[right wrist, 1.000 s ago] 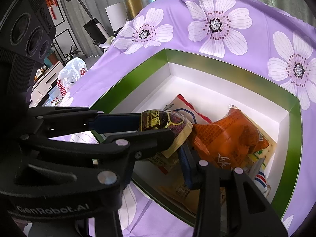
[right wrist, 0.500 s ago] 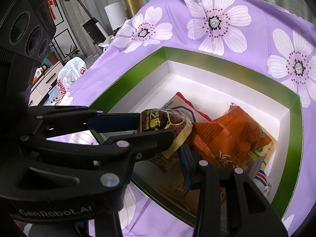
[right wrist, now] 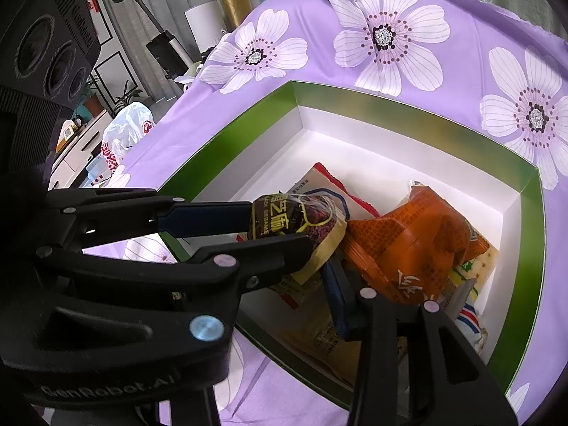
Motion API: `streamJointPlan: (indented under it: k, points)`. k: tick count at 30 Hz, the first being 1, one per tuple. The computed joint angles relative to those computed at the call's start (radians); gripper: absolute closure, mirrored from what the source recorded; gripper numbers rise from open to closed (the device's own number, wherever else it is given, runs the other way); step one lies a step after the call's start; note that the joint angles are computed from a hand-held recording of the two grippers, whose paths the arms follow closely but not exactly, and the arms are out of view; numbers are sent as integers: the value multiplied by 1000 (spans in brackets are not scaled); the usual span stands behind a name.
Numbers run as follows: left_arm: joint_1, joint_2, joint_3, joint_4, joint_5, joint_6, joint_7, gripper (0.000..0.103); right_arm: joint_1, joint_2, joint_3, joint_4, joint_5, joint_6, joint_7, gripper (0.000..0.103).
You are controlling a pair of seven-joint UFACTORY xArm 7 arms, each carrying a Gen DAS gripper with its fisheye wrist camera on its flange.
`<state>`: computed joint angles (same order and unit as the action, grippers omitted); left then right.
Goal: Organize snacks
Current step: 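Hold the dark brown packet in the box and open the left gripper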
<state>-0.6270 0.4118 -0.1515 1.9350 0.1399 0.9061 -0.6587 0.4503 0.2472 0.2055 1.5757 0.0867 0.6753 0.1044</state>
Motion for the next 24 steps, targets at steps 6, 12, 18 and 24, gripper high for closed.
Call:
streamJointPlan:
  k: [6, 12, 18, 24]
  points:
    - [0, 5, 2, 6, 0, 11, -2, 56, 0, -1, 0, -3, 2, 1, 4, 58]
    - [-2, 10, 5, 12, 3, 28, -10, 45, 0, 2, 0, -2, 4, 3, 9, 57]
    - [-8, 22, 9, 34, 13, 60, -17, 35, 1, 2, -6, 2, -7, 10, 28, 52]
    - [-14, 29, 14, 48, 25, 80, -28, 25, 0, -3, -6, -5, -11, 7, 39, 44]
